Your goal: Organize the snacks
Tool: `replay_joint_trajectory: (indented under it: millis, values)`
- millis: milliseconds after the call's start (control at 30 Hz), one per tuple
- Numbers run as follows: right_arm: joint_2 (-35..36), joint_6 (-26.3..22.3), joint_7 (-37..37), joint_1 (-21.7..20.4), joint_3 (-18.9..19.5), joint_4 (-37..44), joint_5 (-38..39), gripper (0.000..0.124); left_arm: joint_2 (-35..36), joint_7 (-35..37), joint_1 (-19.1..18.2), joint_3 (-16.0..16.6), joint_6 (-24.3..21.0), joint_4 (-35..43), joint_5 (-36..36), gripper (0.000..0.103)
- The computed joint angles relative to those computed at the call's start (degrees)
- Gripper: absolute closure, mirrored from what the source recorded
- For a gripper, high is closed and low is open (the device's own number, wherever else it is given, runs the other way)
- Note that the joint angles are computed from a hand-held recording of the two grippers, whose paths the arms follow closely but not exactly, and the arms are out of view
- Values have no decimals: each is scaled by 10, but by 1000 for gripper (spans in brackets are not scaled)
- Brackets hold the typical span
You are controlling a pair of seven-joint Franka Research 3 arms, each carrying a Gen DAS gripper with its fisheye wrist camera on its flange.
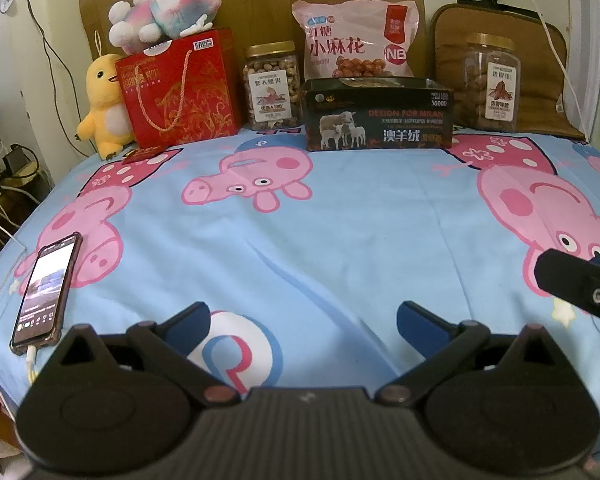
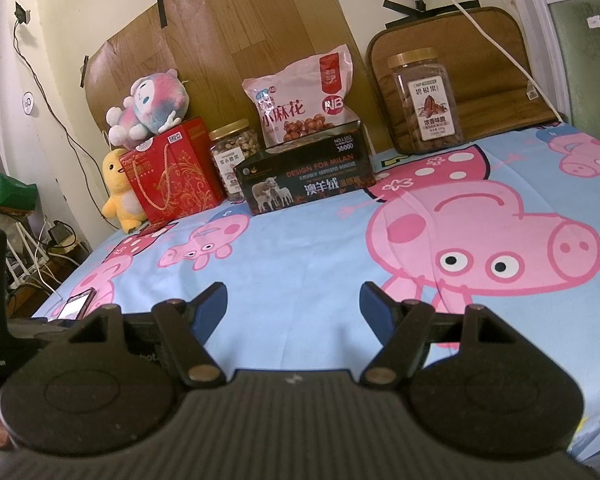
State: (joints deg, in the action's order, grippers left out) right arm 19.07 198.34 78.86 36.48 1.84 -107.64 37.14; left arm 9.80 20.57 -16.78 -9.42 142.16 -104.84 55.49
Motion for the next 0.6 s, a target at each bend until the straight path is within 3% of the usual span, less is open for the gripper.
replay_joint_trajectory:
  millis: [600]
  values:
    - [-1,0,5,-2,1,-2,-6,49,2,3,0,1,-4,3,-6,0]
